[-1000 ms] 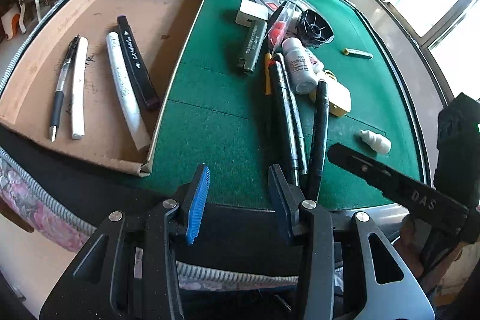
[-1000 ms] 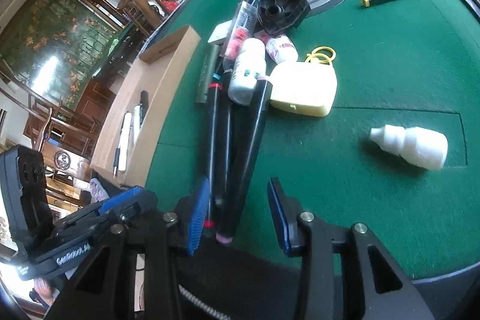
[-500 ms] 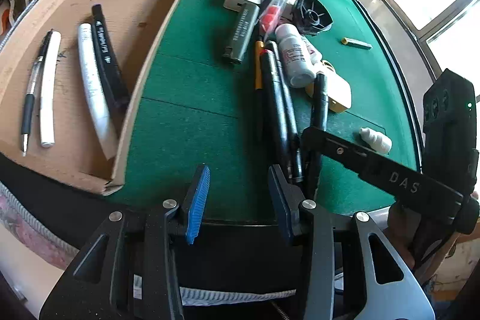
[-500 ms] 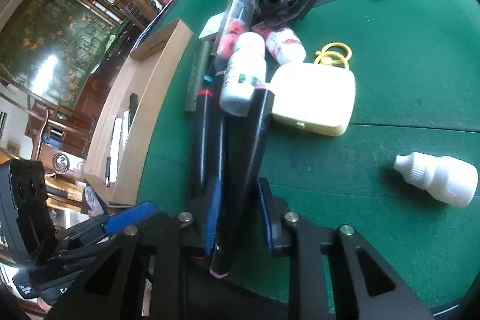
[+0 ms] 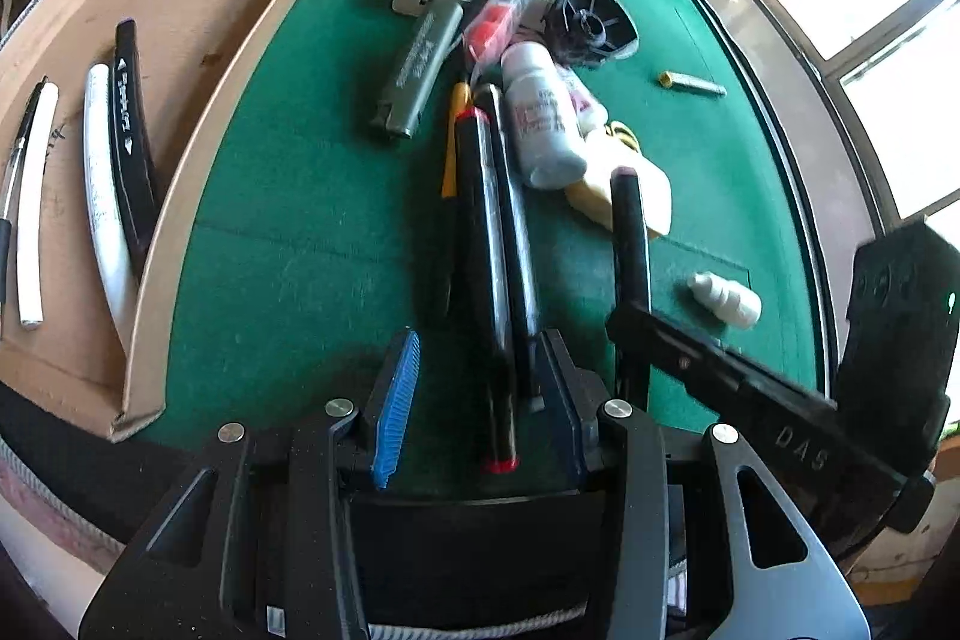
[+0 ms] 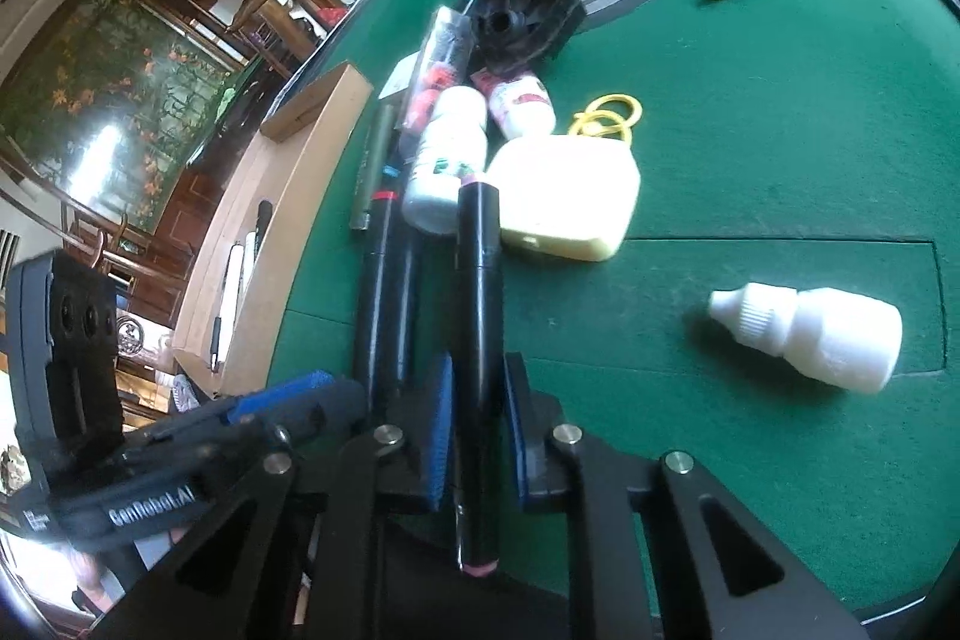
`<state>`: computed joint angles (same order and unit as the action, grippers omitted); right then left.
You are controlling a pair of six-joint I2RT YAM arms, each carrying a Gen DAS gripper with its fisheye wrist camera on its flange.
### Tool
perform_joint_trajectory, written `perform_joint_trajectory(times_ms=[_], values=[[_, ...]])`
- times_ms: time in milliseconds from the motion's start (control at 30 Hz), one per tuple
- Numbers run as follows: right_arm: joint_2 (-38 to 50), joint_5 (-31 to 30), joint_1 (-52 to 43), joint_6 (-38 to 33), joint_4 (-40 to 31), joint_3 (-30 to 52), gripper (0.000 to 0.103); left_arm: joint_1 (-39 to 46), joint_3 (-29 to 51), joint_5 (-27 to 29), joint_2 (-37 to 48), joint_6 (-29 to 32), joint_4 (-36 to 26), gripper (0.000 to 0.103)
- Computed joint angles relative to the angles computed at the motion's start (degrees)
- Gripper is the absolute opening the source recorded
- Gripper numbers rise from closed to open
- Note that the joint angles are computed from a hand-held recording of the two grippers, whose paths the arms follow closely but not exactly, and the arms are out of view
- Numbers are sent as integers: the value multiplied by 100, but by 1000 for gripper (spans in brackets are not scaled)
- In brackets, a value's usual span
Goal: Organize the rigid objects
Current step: 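Grasp a red-capped black marker with the left tool while the right tool grasps a pink-ended black marker, then carry both black markers into the cardboard tray while both tools open to release them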
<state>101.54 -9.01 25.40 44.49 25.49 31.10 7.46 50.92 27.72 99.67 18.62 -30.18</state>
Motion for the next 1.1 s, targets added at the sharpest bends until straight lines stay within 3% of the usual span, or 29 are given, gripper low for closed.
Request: perform_joint_trajectory(times_ms=[67,233,400,533,800,1100], values=[[5,-76,-54,1,77,-60,15,-95,80,-93,84,-108,5,40],[-34,-55,-31,73,49,-67,15,-305,71,-313,65,-147,-5,23],[-57,-64,-73,74,-32,-14,15,-437,20,-645,-123,-125,-85,15],[-77,-56,-85,73,-43,-28,15,-411,162,-551,89,-133,-190,15],[-112,7,-46,74,-152,14,15,-784,-93,-1227,-91,-110,316,16],[-58,167,72,55,-276,140,15,-762,-78,-1173,-6,-8,466,16]])
